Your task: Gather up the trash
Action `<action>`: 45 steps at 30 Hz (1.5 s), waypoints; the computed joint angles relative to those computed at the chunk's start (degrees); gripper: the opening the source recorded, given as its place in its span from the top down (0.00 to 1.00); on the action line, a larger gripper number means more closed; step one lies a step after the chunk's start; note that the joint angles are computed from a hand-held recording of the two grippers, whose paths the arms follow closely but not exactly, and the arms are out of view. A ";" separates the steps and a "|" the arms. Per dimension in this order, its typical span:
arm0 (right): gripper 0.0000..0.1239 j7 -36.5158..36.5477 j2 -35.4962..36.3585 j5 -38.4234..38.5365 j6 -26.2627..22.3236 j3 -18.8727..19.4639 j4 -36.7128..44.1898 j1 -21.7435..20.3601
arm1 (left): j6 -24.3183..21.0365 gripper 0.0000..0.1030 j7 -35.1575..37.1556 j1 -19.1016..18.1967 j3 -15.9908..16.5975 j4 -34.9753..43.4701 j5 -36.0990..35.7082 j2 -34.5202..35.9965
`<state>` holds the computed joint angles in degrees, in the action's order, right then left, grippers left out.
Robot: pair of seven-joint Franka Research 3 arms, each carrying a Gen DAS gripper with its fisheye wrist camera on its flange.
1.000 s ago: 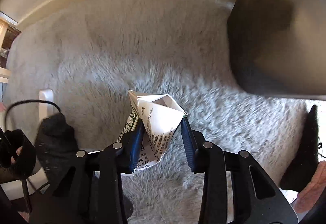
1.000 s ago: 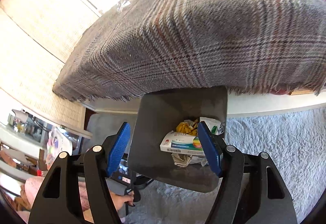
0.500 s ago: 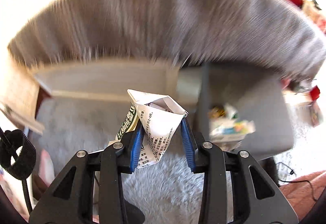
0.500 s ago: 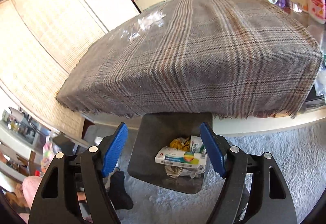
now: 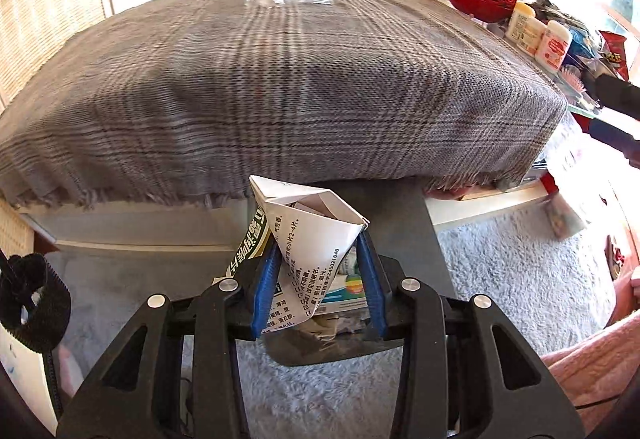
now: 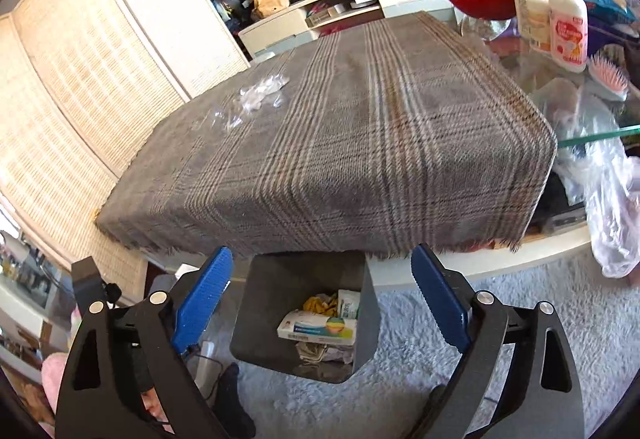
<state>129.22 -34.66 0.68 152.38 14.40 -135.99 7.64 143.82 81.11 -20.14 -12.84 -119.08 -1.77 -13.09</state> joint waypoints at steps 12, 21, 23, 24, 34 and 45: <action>0.26 -4.70 12.80 -5.39 -6.79 -2.28 14.54 -1.47 | -2.89 0.29 3.35 1.90 -0.39 11.22 0.54 8.10; 0.26 -5.91 25.91 -10.37 -9.39 -5.75 31.19 1.35 | -8.20 0.23 1.02 6.06 0.36 32.15 5.51 19.40; 0.26 -6.36 28.97 -10.80 -9.42 -6.75 35.20 2.47 | -9.16 0.23 1.21 6.53 0.31 37.59 6.09 23.18; 0.26 -6.31 30.26 -11.15 -9.47 -7.23 36.83 3.00 | -9.64 0.24 1.63 6.69 0.17 40.26 5.98 25.13; 0.26 -7.65 44.01 -8.43 -11.05 -11.79 51.88 7.73 | -15.86 0.52 5.45 4.69 -0.80 61.11 6.18 41.05; 0.26 -9.31 56.30 -6.53 -16.80 -15.06 68.38 11.68 | -8.67 0.99 1.11 4.28 2.60 61.24 9.77 41.78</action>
